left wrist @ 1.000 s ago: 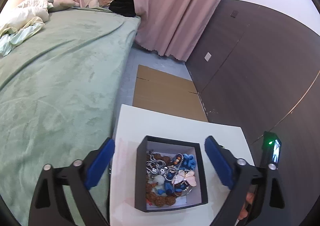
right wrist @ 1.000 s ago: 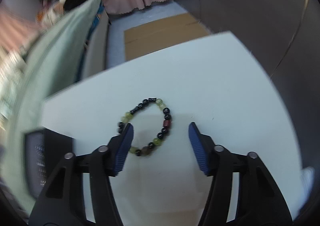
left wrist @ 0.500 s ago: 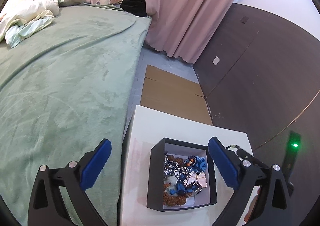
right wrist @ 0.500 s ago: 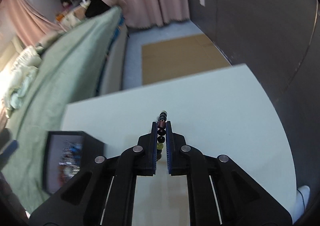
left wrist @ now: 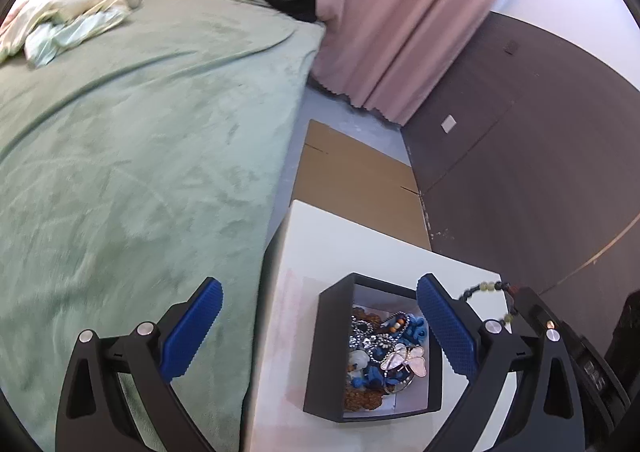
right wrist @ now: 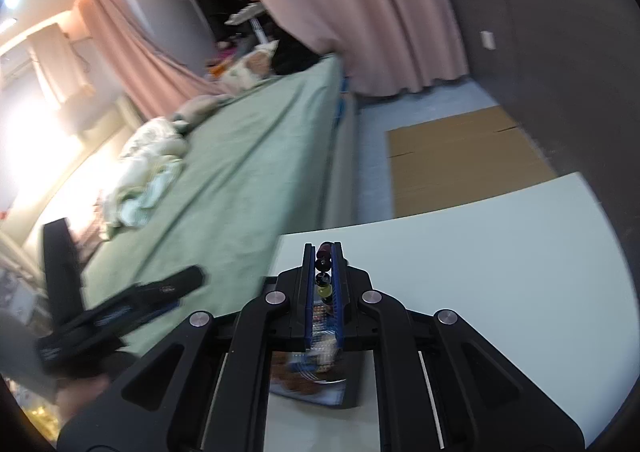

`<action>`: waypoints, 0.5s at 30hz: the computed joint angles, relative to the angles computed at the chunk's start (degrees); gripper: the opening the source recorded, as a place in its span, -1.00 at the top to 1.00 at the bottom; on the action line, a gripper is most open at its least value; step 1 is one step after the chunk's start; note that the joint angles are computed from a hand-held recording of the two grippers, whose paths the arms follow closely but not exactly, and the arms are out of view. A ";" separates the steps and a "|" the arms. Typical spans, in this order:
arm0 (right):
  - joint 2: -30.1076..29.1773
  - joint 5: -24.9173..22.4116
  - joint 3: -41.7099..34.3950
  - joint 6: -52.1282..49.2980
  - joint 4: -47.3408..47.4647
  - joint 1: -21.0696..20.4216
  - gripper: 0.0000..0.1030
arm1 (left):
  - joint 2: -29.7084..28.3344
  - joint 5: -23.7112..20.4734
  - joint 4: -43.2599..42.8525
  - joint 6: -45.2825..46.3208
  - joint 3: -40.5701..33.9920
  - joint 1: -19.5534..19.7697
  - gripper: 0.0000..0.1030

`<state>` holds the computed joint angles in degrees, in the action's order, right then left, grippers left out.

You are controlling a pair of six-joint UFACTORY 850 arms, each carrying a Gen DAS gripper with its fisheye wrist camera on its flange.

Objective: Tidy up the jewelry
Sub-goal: 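Grasp the dark-and-green bead bracelet with the right gripper and drop it into the box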

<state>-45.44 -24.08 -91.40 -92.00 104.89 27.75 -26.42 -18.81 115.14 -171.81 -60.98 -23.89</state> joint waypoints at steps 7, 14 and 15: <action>-2.58 -9.82 -3.84 16.10 -13.86 0.19 0.20 | 1.57 1.25 2.66 -5.57 2.16 0.38 -0.83; 2.94 -5.09 4.49 4.65 -2.25 -0.67 -0.54 | 3.05 -0.35 -4.76 2.68 3.21 -1.56 -0.83; 3.37 -4.64 5.29 3.83 -1.50 -0.86 -0.54 | 3.20 -0.69 -5.93 3.92 3.29 -1.89 -0.83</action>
<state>-42.07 -28.73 -86.11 -88.16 103.39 26.89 -23.22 -19.50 109.21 -167.89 -57.69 -25.78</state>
